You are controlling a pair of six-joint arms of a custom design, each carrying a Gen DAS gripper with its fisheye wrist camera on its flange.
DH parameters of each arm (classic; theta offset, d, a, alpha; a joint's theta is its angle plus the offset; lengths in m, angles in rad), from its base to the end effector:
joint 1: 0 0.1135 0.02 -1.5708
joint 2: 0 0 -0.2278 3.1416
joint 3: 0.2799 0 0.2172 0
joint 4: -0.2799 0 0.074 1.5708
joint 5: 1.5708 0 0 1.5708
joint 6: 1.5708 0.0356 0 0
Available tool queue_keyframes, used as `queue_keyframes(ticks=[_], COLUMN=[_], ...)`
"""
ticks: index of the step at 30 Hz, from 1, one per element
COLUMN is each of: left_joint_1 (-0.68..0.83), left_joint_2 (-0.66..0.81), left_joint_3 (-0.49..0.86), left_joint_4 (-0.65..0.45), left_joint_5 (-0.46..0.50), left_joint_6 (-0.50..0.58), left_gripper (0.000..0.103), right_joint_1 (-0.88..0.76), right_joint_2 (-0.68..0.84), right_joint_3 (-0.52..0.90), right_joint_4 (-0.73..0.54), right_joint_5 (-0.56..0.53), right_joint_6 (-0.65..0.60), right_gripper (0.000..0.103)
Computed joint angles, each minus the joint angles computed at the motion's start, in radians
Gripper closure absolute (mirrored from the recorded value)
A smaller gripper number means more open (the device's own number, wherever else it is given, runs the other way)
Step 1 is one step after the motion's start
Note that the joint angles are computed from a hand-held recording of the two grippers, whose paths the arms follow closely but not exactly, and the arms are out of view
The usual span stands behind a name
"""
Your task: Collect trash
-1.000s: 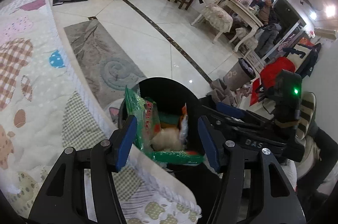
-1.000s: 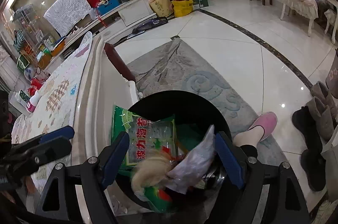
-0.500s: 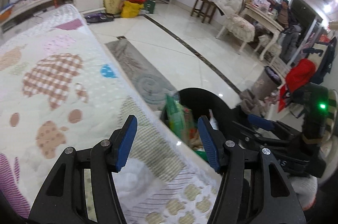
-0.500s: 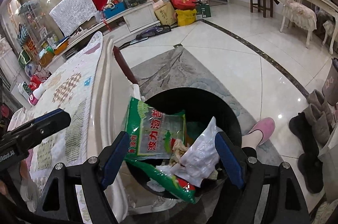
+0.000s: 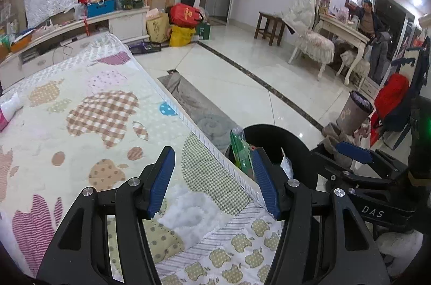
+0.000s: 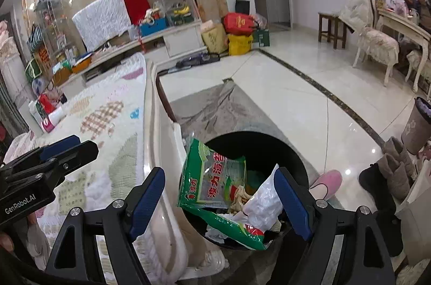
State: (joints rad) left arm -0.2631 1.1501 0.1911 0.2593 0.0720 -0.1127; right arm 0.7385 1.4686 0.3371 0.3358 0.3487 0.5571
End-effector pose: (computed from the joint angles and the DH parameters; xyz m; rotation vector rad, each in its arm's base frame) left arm 0.1729 -0.0492 0.1145 0.2097 2.2741 -0.2793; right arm 0.1672 0.1358 0.0999 -0.0439 2.3190 0.2449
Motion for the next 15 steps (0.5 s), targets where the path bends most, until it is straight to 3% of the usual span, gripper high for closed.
queue_keyframes(ticks=[10, 15], left_joint_1=[0.064, 0.091], left_joint_2=[-0.355, -0.616], left_joint_3=[-0.051, -0.064], left_joint_4=[-0.236, -0.418], left_joint_5=[0.048, 0.057], left_joint_6=[0.016, 0.017], left_gripper=[0.044, 0.044], right_joint_1=[0.167, 0.265], right_joint_2=[-0.237, -0.305], right_joint_3=[0.008, 0.032], right_joint_4=[-0.220, -0.308], right_joint_5=[0.205, 0.315], right_joint_6=[0.119, 0.167], right_gripper=[0.022, 0.022])
